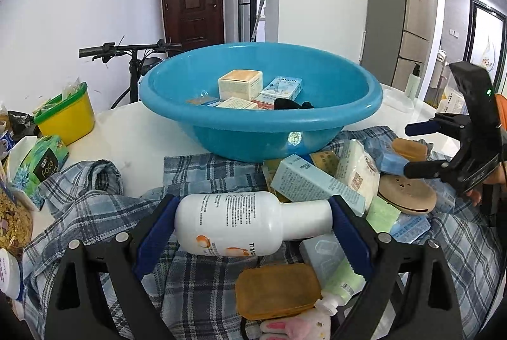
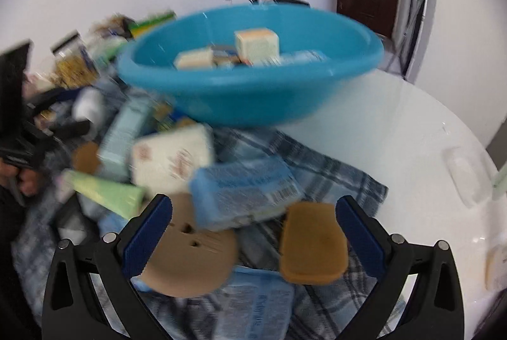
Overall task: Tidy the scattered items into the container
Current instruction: 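Grasp the orange soap bar with the right tool while the left tool holds the bottle, then carry the soap bar over the basin with the right tool while the left tool lifts the bottle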
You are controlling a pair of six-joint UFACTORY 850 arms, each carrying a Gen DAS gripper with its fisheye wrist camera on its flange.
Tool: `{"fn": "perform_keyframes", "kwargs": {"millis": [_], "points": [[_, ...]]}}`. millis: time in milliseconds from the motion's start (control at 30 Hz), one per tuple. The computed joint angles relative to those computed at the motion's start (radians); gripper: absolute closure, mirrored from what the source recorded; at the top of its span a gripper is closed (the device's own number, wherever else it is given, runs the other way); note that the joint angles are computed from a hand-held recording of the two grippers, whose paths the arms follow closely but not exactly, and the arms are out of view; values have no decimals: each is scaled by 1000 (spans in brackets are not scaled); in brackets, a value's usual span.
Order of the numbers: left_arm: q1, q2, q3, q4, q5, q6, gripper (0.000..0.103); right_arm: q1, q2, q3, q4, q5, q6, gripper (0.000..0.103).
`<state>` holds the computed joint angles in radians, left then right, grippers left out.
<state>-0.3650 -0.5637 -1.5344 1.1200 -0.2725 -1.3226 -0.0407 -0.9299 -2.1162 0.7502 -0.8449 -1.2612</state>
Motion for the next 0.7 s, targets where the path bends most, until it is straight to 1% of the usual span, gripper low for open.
{"fn": "perform_keyframes", "kwargs": {"millis": [67, 167, 200, 233, 267, 333, 367, 400, 467, 500, 533, 567, 700], "points": [[0, -2, -3, -10, -1, 12, 8, 1, 10, 23, -31, 42, 4, 0], [0, -1, -1, 5, 1, -3, 8, -10, 4, 17, -34, 63, -6, 0], [1, -1, -1, 5, 4, -3, 8, -17, -4, 5, -21, 56, -2, 0], [1, -2, -1, 4, 4, -3, 8, -22, -21, -20, -11, 35, 12, 5], [1, -2, -2, 2, 4, -1, 8, -28, -38, -45, -8, 10, 30, 14], [1, -2, -3, -6, 5, 10, 8, -34, -63, -79, -21, -18, 62, 25], [0, -2, -3, -3, 4, 9, 8, -35, -73, -89, -29, -24, 76, 28], [-1, -2, -1, 3, 3, 4, 8, -34, -80, -96, -44, -27, 89, 30], [-2, -3, -3, 3, 4, 6, 8, -35, -80, -91, -50, -26, 86, 42], [-3, -5, -4, 3, 1, 8, 8, -34, -75, -81, -51, -13, 80, 46], [-3, -7, -6, -4, 0, 15, 8, -35, -67, -68, -49, 2, 76, 58], [-3, -8, -8, -12, -2, 23, 8, -39, -66, -65, -42, 6, 76, 61], [-2, -10, -10, -16, -3, 24, 8, -48, -65, -66, -36, -13, 75, 62]]}}
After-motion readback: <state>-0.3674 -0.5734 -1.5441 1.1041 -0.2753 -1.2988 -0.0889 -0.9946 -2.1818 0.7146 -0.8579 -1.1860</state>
